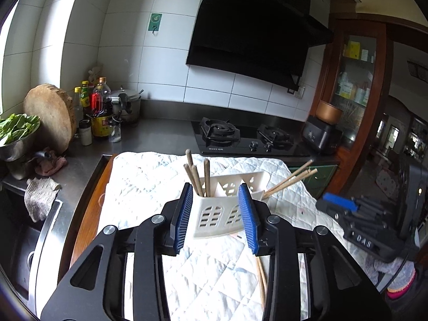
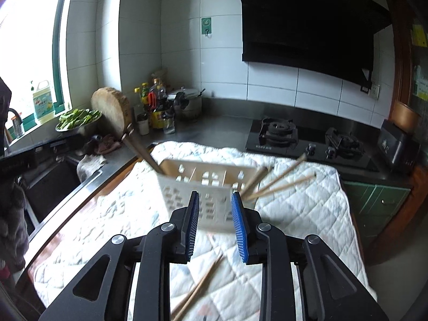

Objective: Organize utensils
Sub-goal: 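Move the left tool back to the last chopsticks while the right tool returns too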

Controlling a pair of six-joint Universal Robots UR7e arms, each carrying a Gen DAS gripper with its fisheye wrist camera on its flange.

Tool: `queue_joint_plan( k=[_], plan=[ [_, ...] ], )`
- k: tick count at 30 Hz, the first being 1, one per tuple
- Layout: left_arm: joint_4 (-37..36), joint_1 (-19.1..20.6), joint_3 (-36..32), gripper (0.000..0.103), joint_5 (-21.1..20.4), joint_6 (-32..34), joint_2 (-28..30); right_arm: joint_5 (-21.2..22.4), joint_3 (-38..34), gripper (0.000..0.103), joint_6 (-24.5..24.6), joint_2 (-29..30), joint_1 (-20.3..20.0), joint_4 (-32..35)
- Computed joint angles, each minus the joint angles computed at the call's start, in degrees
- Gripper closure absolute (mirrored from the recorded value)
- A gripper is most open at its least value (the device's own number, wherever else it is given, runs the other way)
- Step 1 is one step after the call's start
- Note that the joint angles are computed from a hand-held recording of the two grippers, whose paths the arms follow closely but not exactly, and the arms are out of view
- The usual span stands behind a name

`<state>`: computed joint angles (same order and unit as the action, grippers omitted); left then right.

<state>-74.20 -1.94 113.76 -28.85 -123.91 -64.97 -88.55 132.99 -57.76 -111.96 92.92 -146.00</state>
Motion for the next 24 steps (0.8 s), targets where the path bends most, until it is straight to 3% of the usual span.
queue_joint_plan(
  k=[5,15,19,24],
  plan=[
    [1.91,-3.58,0.43,0.062,-3.35,-4.27,2.0,1.63,5.29,0.078,-4.53,-10.3,-7.57,8.14],
    [-6.53,-8.33,6.82,0.058,-9.35,-7.08,2.85,6.0,16.63,0.083,-15.76,-27.75,-27.3,18.42],
    [-8.63,-9.63,8.97,0.057,-11.29,-8.42,2.93,5.65,19.28,0.086,-16.51,-29.73,-31.47,19.81],
    [-11.46,-11.02,11.95,0.057,-13.77,-10.26,2.42,3.7,21.8,0.09,-13.6,-27.06,-31.48,14.43]
  ],
)
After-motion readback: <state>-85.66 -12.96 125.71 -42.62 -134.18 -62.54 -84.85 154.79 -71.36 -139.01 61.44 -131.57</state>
